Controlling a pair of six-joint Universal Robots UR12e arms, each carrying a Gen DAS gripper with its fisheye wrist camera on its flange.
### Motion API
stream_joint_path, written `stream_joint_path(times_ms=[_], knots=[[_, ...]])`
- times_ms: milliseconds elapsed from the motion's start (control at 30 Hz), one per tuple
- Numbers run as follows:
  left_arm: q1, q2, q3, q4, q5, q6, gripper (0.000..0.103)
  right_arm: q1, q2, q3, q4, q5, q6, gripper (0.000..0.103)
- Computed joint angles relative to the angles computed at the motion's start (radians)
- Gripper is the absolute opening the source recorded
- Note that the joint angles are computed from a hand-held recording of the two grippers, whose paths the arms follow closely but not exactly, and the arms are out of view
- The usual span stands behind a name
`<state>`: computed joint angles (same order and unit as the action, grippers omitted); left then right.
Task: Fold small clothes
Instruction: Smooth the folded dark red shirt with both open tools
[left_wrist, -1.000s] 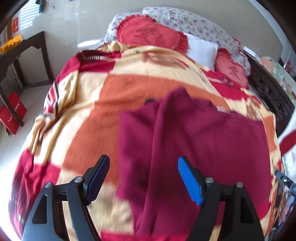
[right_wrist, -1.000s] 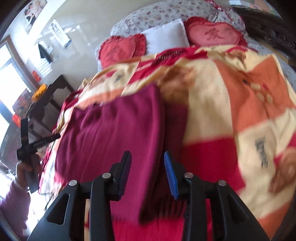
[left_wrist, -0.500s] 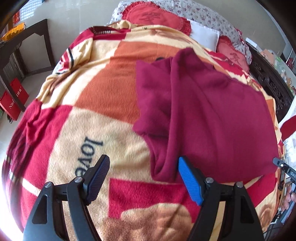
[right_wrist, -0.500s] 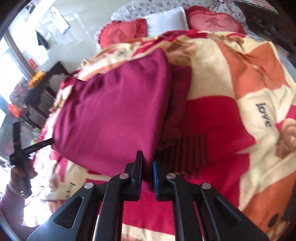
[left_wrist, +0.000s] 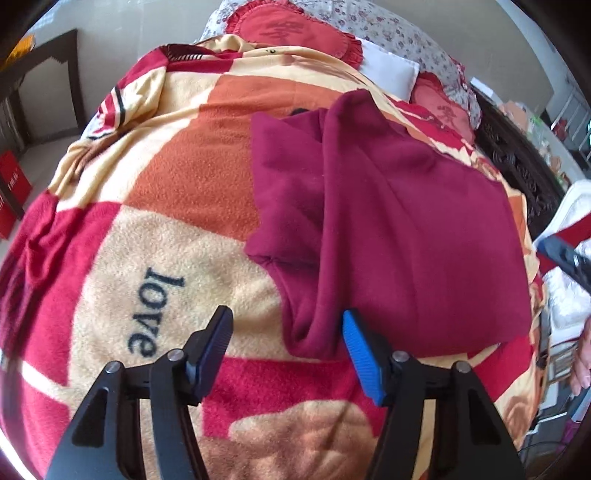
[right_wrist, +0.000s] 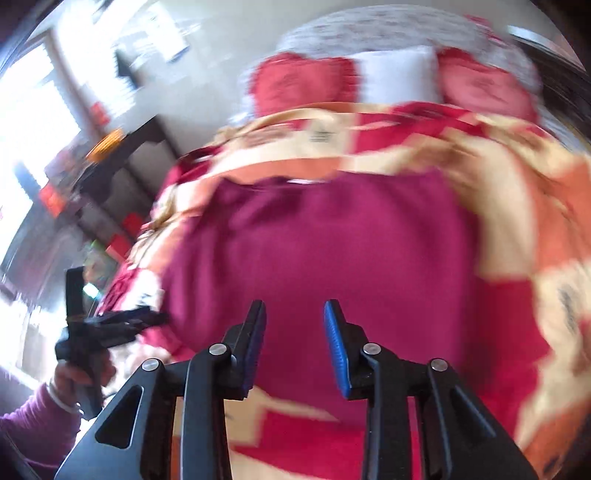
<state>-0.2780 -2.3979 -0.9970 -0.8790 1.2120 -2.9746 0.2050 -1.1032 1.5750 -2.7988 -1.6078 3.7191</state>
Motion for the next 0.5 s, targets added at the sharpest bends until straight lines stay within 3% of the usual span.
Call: stream_joint_path(times_ms=[167,300,433,467,500], knots=[[0.0,-0.011,0.013,-0.009,-0.022,-0.006,0.057,0.014,0.174,-0.267,0.068,0.077,-0.072,0.015],[0.003,-0.022,0.033,-0.025,-0.035,-0.017,0.057,0.014,0.327,-0.516,0.228,0.149,-0.069,0.015],[0.002,-0.03,0.046,-0.032,-0.033,-0.005,0.057,0.018,0.428,-0.691,0.398,0.129,-0.083,0.014],[0.001,-0.034,0.05,-0.036,-0.032,-0.003,0.057,0.018,0.445,-0.72,0.431,0.128,-0.094,0.013],[0.001,-0.038,0.057,-0.043,-0.035,-0.002,0.053,0.019,0.45,-0.725,0.439,0.12,-0.106,0.0]])
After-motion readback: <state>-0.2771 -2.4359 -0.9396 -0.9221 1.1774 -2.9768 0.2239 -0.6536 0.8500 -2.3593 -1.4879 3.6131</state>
